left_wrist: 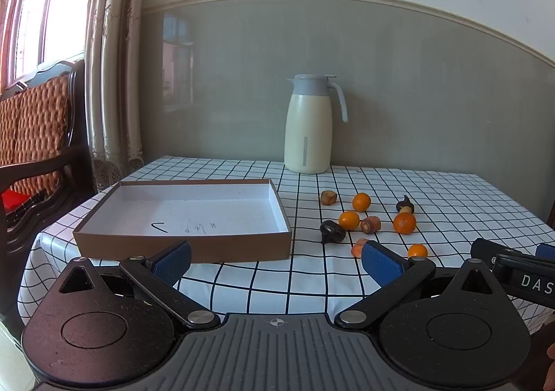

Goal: Organize fruits

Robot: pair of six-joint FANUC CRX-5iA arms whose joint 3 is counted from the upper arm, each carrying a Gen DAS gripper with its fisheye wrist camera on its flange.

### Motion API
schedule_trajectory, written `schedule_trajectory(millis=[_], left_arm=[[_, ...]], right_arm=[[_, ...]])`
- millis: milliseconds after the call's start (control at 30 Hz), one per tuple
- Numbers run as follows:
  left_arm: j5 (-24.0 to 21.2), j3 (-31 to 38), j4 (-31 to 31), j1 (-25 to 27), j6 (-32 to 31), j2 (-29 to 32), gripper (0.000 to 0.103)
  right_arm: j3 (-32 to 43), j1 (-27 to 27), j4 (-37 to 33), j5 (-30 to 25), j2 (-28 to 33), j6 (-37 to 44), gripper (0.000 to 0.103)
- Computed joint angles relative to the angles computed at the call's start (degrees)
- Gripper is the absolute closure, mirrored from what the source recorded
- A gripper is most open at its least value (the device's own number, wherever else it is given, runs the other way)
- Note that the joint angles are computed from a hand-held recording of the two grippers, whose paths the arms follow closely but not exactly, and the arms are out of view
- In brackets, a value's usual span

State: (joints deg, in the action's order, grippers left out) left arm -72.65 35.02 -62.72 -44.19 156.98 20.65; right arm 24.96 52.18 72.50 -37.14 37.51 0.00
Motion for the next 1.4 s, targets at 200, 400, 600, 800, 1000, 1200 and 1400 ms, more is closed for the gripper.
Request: schedule_trajectory(millis=[200, 400, 600, 800, 1000, 1200, 1400], left_arm=[[0.03, -0.01, 0.07, 0.01, -0.17, -0.03, 0.0], [-0.24, 0.47, 0.61, 0.25, -0.93, 0.36, 0.0], [1.54, 0.32, 2.36, 1.21, -2.35, 0.59, 0.0], [5.19, 0.66, 4.22, 2.8, -4.75, 1.79, 0.0], [7.76, 2.79, 5.92, 4.76, -8.19, 4.47, 0.0], [10.24, 5.12, 9.47, 7.63, -10.39, 7.12, 0.0], [12.57, 7.35, 10.6, 9.23, -12.52, 9.7, 0.0]], right_arm=[[-0.25, -0.08, 0.36, 0.19, -0.07, -0.53, 0.006], [-1.08, -0.4, 2.7, -0.04, 0.04, -2.88, 0.006], [-3.28, -1.52, 8.91, 1.01, -0.04, -6.97, 0.006], [-1.72, -2.47, 4.17, 3.07, 1.08, -3.81, 0.006], [3.53, -2.96, -0.88, 3.02, 4.63, 1.91, 0.009], [10.99, -3.26, -8.76, 3.74, 8.83, 10.21, 0.019], [18.2, -3.6, -15.73, 4.35, 12.78, 16.47, 0.026]])
